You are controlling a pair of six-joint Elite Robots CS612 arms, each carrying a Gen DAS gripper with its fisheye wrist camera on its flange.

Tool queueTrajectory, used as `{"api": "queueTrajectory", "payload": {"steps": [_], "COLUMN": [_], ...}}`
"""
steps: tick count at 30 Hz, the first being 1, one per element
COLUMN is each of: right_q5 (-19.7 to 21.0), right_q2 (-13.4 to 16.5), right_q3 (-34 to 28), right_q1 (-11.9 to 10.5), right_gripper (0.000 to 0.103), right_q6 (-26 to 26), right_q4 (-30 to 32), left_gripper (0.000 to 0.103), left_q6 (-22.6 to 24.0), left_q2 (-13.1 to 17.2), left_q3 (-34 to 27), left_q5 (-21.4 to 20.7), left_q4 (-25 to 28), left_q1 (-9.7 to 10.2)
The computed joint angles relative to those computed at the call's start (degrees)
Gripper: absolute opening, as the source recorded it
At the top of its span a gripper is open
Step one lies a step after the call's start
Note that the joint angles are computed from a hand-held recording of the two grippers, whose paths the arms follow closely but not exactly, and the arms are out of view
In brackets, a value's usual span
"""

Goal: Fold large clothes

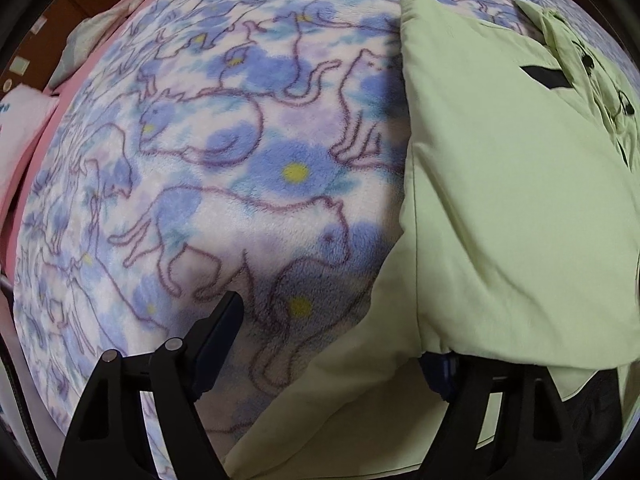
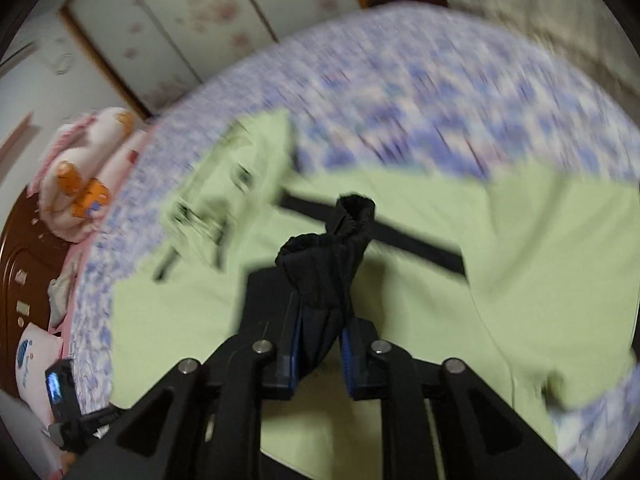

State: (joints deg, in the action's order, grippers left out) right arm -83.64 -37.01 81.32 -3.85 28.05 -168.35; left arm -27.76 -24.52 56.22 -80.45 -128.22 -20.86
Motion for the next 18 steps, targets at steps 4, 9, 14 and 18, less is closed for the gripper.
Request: {"api": "queueTrajectory", "payload": {"steps": [4, 9, 14, 18], "right_q5": [-1.22, -4.16, 3.79, 8.80], "right_q2": [-1.05, -2.44, -2.71, -1.57], "right_q3": [2.50, 4.84, 7.34, 6.47], "right_q1": [-0.38, -0.69, -2.69, -3.05], "right_gripper": [0.046, 0.053, 0.053, 0.053], "right_q6": [3.65, 7.81, 14.67, 15.78], "right_q4": [4.40, 7.90, 4.99, 3.79], "left_gripper": [0.078, 0.078, 0.078, 0.058], "left_q6": [-0.93, 0.17, 3.08, 5.15], "left_q2": [-0.77, -2.22, -3.12, -2.15], "left_q3": [0.84, 2.77, 4.27, 2.66], "left_q5": [2.19, 3.84, 8.35, 9.02], "left_q4": [0.00, -1.69, -5.08, -4.69], "left_q1": [-0.65, -1.79, -3.18, -3.22]}}
